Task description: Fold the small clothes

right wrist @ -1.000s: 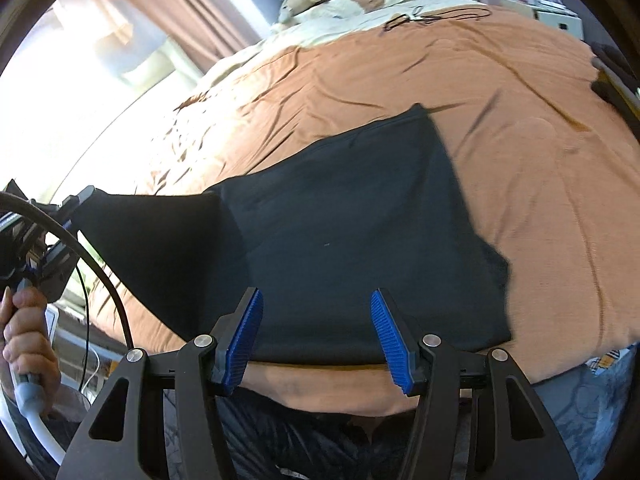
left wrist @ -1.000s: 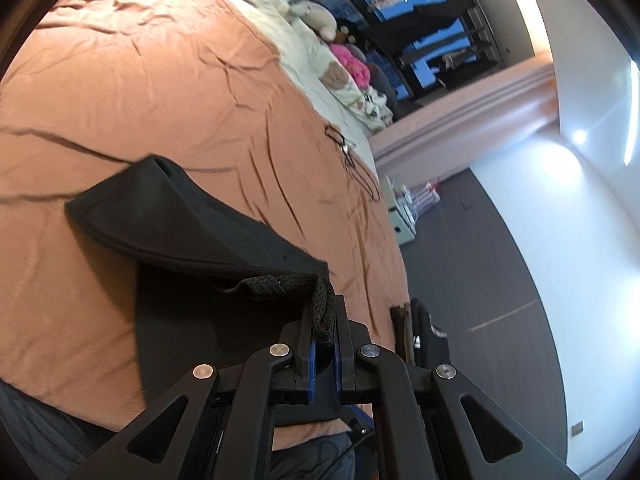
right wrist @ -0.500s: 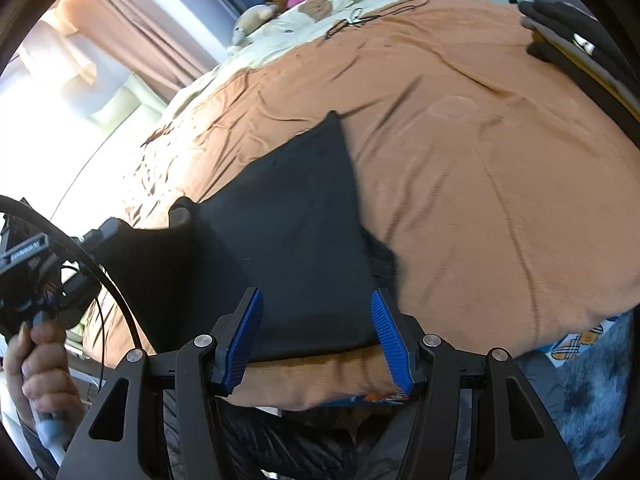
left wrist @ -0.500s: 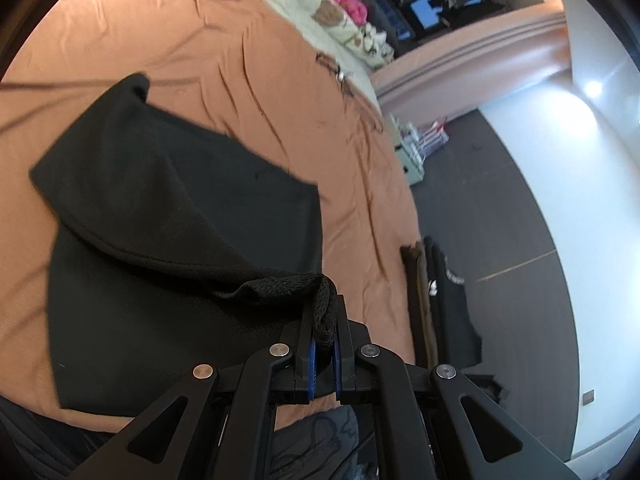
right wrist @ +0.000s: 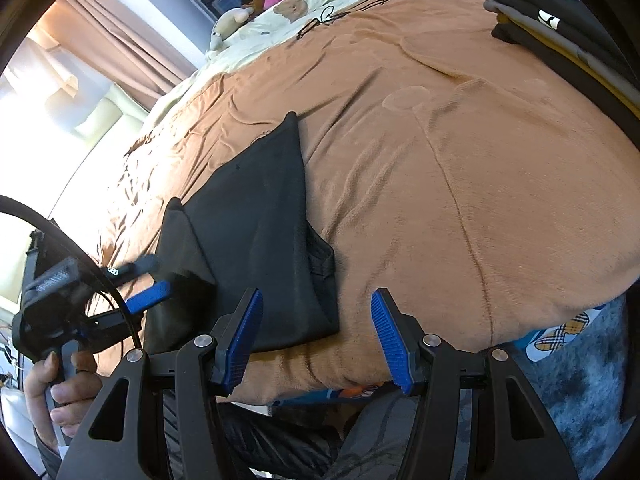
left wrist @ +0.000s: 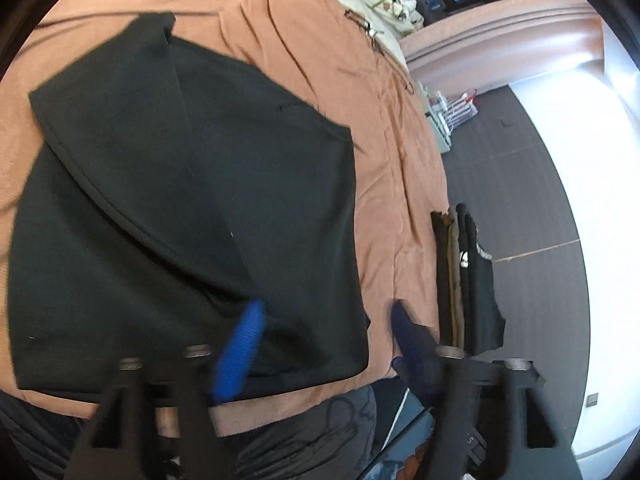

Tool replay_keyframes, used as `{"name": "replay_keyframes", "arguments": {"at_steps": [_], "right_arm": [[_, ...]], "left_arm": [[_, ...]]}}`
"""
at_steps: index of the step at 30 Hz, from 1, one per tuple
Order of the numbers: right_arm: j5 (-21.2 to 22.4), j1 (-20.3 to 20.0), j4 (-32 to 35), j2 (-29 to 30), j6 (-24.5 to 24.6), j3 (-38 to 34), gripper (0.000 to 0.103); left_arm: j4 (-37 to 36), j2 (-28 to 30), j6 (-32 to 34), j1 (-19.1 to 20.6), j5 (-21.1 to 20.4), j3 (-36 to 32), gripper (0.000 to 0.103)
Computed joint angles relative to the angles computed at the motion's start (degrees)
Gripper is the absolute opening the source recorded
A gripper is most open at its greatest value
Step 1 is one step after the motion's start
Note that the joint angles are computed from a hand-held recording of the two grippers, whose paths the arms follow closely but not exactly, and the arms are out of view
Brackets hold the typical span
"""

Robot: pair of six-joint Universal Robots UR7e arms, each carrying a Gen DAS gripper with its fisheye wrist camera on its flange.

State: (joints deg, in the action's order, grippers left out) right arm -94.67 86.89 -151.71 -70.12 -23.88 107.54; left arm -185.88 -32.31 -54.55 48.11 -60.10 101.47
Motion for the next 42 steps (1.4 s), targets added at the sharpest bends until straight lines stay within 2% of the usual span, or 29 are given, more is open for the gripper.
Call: {"name": "replay_keyframes", "arguments": {"at_steps": [2,8,16,21,29,31,32,33,34,36,39,42], "right_arm": [[-0.29,0.47,0.01,0.49,0.08,-0.48,0.055],[-0.17,2.47,-0.46,1.8,-0.78,-0.97,0.059],[-1.45,5.48,-0.46,3.7,-3.9,-0.39,0.059],[-3.15,6.77,0.04,6.41,-5.04,-1.5,0.059],[-8.47,9.35,0.28,11.9,-8.44,-4.47,0.059],[-9.57,9.68,-0.83,13.18,-9.0,-5.18,0.052],[-9.88,9.74,-0.44,13.75,-9.08,-5.92,0.039],[-9.91,9.81,-0.03,14.07,-8.88,-6.34,0.031],[-9.75,9.76,0.25,14.35,-8.63,-6.79,0.028],[-9.97,9.78,0.01,15.03,-8.67,-7.47,0.015],[-9.09,9.57,0.02,15.14,-9.01,-7.67,0.005],[-7.79,9.0,-0.69,14.19,-9.72,-6.35,0.003]], "left_arm": [[-1.36,-1.09,-0.33,-0.41,1.08,1.64,0.087],[-4.14,-6.25,-2.46,-1.4,5.05,8.73,0.088],[-7.37,-11.43,-5.42,-1.93,10.07,16.6,0.089],[-9.19,-13.76,-6.26,-1.53,10.67,20.38,0.089],[-12.29,-14.82,-6.47,1.23,9.75,22.63,0.088],[-12.39,-14.64,-6.24,2.17,9.55,22.33,0.087],[-12.8,-14.35,-5.72,2.72,9.32,21.97,0.086],[-12.82,-14.09,-5.32,3.29,8.97,21.47,0.083],[-12.71,-13.86,-4.95,3.89,8.55,20.96,0.08],[-11.74,-13.22,-4.23,5.3,7.51,19.36,0.074],[-9.37,-12.59,-3.8,7.15,6.93,17.26,0.068],[-7.05,-11.75,-3.33,8.52,7.28,15.25,0.061]]}}
